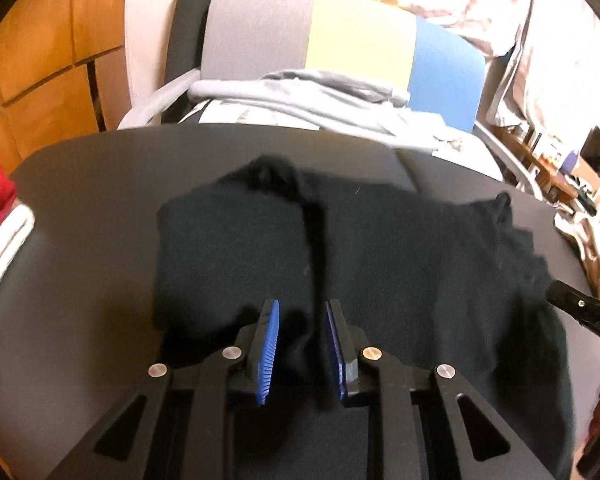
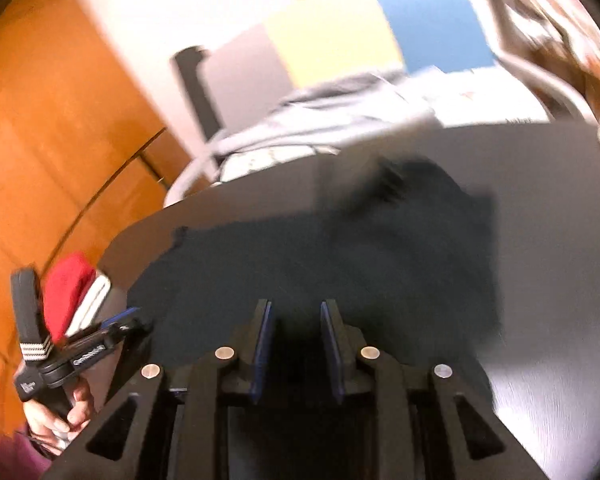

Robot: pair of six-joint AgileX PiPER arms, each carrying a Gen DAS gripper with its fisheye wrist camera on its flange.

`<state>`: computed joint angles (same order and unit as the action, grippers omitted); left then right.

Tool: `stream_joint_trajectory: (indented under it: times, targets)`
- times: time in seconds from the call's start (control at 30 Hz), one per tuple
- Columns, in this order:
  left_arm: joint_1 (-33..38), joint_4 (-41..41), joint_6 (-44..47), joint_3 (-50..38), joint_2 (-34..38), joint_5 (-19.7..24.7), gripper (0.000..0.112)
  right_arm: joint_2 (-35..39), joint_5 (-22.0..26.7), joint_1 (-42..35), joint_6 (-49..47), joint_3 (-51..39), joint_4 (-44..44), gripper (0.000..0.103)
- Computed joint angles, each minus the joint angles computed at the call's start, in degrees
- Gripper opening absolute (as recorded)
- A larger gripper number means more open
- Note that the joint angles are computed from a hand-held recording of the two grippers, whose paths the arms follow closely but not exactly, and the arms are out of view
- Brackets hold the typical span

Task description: Fold clothes

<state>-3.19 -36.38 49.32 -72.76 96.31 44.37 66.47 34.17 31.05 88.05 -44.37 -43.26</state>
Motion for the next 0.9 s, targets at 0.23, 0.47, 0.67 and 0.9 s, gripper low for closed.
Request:
stream_joint_trajectory:
  times: [0.23,0.47,0.67,0.9]
  targets:
    - [-8.13,8.88,-3.85,6.99,-0.15,-16.01,0.044,18.05,6.98,-2.97,-21.47,-12.17,6.05,0.026]
    - [-5.26,3.12,0.52,3.34,5.64,-18.34,0.085,20.82,4.73,-3.33,-14.99,-12.22,0.89,0.026]
    - [-8.33,13.3,-9.76,-16.13,18.52,-15.01,0.096,28.34,2.07,-11.77,-22.81,-21.53,5.54,0.026]
    - [-8.63,20.83,-15.78,-26.91,22.3,-7.84,0.096,23.93,1.41,-13.52,-31.56,-21.64,14.52,0.026]
